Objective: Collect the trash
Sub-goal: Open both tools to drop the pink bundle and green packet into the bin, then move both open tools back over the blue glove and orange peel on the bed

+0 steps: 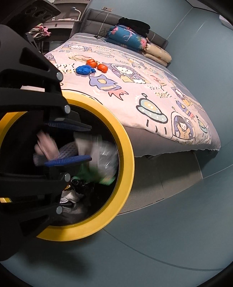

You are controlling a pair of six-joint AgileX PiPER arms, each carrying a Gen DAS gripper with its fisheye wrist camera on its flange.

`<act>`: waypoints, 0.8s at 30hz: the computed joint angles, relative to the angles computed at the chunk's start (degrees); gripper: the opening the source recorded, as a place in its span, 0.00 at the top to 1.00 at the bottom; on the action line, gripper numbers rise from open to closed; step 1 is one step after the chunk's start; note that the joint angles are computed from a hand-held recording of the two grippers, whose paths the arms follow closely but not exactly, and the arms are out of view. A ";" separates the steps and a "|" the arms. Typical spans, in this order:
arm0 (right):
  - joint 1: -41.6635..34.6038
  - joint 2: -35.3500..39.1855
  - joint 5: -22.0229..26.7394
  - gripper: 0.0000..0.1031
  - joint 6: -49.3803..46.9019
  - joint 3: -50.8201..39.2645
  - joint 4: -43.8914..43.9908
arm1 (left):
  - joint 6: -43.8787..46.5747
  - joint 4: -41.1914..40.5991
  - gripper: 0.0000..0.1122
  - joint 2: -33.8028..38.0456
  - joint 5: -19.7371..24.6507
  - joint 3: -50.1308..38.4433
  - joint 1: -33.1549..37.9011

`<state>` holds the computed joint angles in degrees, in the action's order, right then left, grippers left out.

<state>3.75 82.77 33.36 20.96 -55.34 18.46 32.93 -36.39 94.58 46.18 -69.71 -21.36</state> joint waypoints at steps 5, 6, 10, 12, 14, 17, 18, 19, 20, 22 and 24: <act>-0.45 -0.51 -0.29 0.67 -0.10 0.26 0.58 | 0.14 -0.24 0.60 -1.21 0.09 0.36 1.38; -0.51 -0.65 -0.33 0.65 -0.23 0.28 0.77 | 0.06 -0.19 0.56 -1.34 0.12 0.30 1.76; -0.87 -1.51 -1.31 0.59 -2.83 0.74 3.45 | -0.82 -0.12 0.41 -1.81 -0.14 -0.19 5.11; -1.05 -1.89 -2.07 0.55 -5.33 1.05 6.08 | -1.27 -0.69 0.38 -1.30 0.53 -1.13 7.13; -1.14 -2.14 -2.66 0.46 -7.79 1.25 8.58 | -1.36 -1.23 0.36 -1.24 0.53 -1.49 8.79; -0.95 -2.41 -3.37 0.39 -10.83 1.28 11.93 | -1.38 -1.78 0.31 -1.24 -0.04 -1.74 10.82; -0.88 -2.41 -3.63 0.39 -11.87 1.28 13.09 | -1.29 -1.88 0.30 -1.12 -0.01 -1.89 11.48; -0.73 -2.40 -3.78 0.38 -12.54 1.16 13.83 | -1.45 -1.65 0.29 -1.09 -0.24 -1.92 12.23; -0.48 -2.32 -3.97 0.37 -13.17 1.00 14.49 | -1.47 -1.56 0.28 -0.94 -0.58 -1.89 12.67; -0.13 -2.17 -4.06 0.35 -14.19 0.63 15.33 | -1.42 -1.45 0.26 -0.60 -0.79 -2.12 13.97; 0.63 -1.82 -4.33 0.34 -14.72 0.00 15.78 | -1.81 -1.17 0.24 -0.38 -1.32 -2.17 14.49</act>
<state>4.39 80.95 29.02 6.24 -55.34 34.24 31.12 -37.56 94.20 44.86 -71.88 -6.87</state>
